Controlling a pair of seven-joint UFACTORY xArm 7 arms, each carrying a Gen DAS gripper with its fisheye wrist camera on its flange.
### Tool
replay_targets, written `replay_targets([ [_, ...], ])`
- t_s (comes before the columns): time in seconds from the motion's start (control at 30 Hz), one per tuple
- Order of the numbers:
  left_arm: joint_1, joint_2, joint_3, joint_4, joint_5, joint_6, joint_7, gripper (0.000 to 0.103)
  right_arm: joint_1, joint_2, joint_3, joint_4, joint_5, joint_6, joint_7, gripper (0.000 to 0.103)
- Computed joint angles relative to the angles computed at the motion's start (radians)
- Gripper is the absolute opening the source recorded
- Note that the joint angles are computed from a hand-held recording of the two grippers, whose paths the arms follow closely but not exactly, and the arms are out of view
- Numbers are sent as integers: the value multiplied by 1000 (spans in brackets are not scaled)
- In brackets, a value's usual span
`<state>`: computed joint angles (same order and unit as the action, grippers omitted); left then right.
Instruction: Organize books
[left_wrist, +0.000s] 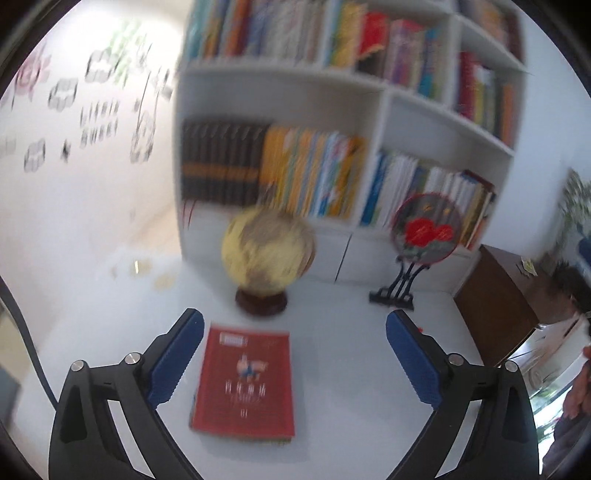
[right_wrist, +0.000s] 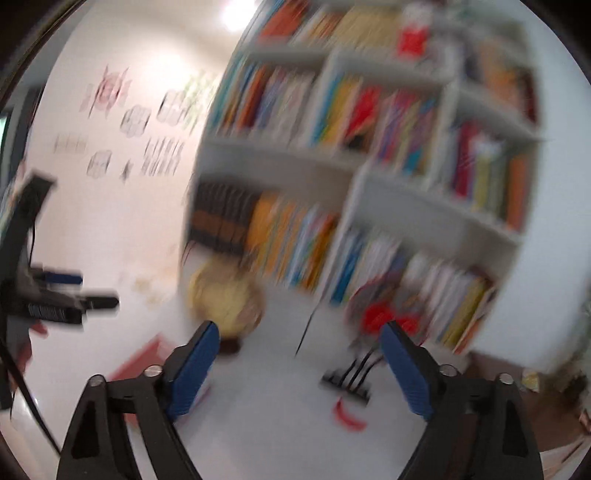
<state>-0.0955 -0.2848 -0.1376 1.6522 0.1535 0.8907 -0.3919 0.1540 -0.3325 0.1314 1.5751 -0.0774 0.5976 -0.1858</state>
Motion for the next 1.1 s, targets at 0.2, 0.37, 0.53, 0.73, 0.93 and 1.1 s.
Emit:
replay_targets([
  [0.2,-20,99,-106,198,142,32,-115,102,-67,-80,-38,-44,43,-241,52,103],
  [0.37,-91,135,-117,231,212,47,-142,102,-72,-96,-44,-8,59,-117,116,103],
  [0.53,-144,169,-121,263,279,119,-145,102,-50,-120,-78,-23,115,-36,161,103],
  [0.73,-173,156,-118,235,314,101,-179,102,-66,-148,-97,-43,150,52,225,103],
  [0.93,-187,162,-116,227,356,118,-206,102,-60,-145,-121,-33,195,144,287,103],
  [1.1,-191,162,-113,225,355,125,-197,102,-73,-128,-105,-22,169,157,302,103],
])
